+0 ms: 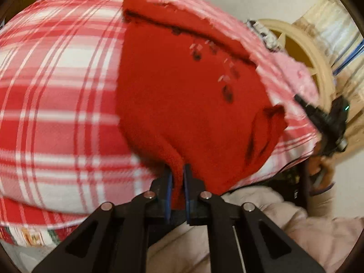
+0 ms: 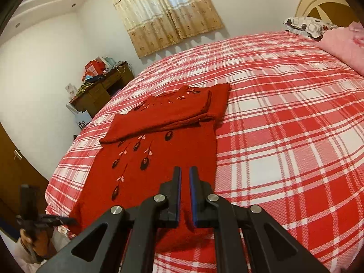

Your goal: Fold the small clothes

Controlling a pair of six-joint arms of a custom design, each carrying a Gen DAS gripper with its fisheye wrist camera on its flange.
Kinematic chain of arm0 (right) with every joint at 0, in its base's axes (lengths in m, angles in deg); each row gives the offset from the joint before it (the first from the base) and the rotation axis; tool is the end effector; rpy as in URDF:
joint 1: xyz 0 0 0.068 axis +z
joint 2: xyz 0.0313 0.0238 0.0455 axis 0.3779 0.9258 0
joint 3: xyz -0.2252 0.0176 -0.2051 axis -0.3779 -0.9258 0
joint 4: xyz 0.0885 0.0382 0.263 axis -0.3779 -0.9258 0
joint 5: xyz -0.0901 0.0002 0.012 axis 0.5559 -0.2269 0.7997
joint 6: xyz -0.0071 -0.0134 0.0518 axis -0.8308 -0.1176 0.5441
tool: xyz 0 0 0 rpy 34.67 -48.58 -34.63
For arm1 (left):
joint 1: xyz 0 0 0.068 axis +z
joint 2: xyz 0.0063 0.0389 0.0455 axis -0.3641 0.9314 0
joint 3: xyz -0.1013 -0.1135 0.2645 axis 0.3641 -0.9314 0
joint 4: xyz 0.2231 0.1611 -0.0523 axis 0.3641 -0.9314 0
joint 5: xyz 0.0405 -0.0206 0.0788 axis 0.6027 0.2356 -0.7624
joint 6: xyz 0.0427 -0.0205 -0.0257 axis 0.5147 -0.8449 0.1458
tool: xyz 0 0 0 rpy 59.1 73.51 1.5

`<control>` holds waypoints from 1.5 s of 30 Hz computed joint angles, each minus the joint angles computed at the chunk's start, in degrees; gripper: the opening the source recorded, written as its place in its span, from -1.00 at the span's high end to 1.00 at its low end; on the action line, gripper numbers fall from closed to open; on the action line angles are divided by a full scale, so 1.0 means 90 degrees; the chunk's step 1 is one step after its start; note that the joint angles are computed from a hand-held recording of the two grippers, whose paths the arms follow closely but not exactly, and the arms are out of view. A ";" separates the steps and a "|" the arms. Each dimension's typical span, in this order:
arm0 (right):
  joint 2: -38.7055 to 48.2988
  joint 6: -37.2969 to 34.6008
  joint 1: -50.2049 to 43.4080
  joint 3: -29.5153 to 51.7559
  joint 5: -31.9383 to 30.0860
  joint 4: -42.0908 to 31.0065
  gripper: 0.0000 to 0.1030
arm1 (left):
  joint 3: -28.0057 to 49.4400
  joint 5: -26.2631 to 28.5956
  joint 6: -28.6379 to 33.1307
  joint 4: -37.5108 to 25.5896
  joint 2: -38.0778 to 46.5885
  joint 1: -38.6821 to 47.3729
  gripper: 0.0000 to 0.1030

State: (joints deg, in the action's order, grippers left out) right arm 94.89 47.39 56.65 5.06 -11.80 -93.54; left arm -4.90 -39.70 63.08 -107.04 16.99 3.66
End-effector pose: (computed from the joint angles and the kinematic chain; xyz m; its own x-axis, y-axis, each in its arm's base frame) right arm 0.1531 0.0951 0.2084 -0.6705 0.2727 -0.6900 0.0117 0.9338 0.3576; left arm 0.1884 0.0641 0.1560 -0.9142 0.1110 -0.3899 0.2991 0.8339 -0.4639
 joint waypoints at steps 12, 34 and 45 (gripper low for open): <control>0.0274 0.0021 -0.0318 -0.0014 -0.0211 0.0053 0.55 | 0.1581 -0.0432 -0.2881 0.2168 0.1125 -0.1578 0.88; 0.1192 -0.0783 0.0347 0.0297 -0.0603 0.0258 -0.10 | 0.0445 -0.0573 0.1987 0.0464 0.0456 0.0795 -0.41; 0.2242 -0.1650 0.0406 0.0457 -0.0884 0.0280 -0.02 | -0.0043 -0.0064 0.0898 0.0555 0.0596 0.0036 -0.23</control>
State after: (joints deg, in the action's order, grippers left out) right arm 115.07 32.54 60.30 9.18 -19.76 -91.02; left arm -5.28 -40.28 71.17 -102.05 22.36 3.99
